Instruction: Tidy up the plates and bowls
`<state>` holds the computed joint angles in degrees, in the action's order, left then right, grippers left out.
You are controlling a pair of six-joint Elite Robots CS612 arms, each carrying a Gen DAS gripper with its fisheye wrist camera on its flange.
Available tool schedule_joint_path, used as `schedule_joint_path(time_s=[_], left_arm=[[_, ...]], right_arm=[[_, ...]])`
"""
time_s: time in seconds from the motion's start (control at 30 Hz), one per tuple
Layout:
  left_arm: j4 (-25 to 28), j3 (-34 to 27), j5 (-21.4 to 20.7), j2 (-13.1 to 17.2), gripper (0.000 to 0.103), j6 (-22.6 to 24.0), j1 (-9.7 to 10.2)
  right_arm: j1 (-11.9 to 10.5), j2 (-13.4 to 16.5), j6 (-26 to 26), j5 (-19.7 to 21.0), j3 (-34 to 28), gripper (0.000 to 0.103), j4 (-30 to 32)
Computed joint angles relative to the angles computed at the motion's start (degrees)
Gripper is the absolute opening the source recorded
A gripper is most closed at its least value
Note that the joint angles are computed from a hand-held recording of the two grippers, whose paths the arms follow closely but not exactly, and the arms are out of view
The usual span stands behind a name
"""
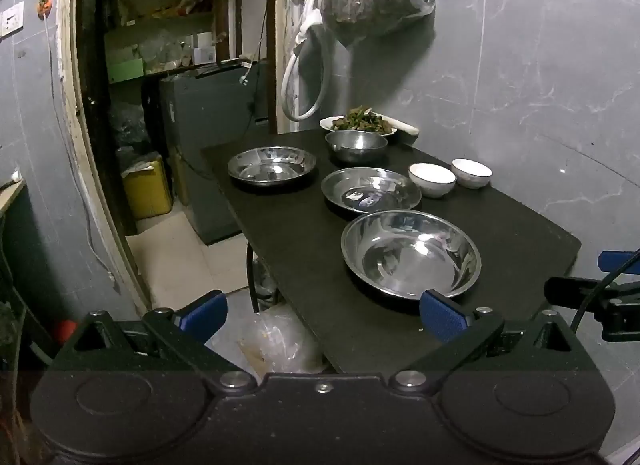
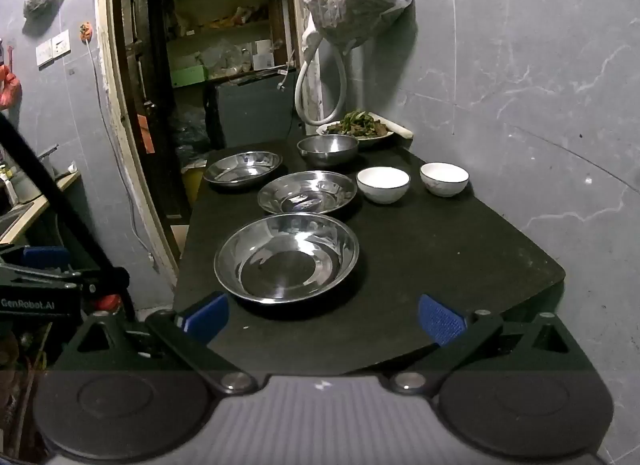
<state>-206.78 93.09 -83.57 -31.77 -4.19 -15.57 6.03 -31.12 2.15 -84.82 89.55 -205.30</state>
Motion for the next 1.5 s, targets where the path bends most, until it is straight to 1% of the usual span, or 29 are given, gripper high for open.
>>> schedule_joint_path(time_s=[0.07, 0.33, 0.5, 0.73, 0.77, 1.5], left_arm=[[-1.2, 0.1, 0.4, 0.2, 0.102, -0.2, -0.09], [-1.3, 0.0, 0.2, 0.3, 0.102, -0.2, -0.08], [-1.5, 0.5, 0.7, -0.2, 0.102, -0.4, -0.68], [-1.8, 0.7, 0.4, -0.2, 0.102, -0.3, -0.58], [-1.7, 0.6, -0.2, -0.1, 0.102, 0.0, -0.31], [-1.5, 0.2, -0.3, 0.3, 0.102, 0.0, -0.36]], right_arm=[[0.0, 0.2, -0.2, 0.0, -0.1, 0.103, -0.8], [-0.2, 0.3, -0.1, 0.2, -0.2, 0.103, -0.5], [0.1, 0.4, 0.1, -0.1, -0.2, 0.103, -0.7], [0.0, 0.0, 0.1, -0.1, 0.2, 0.103, -0.8], [0.0, 0.0, 0.0, -0.1, 0.2, 0.103, -1.0], [0.0, 0.0, 0.1, -0.4, 0.5, 0.103, -1.8]])
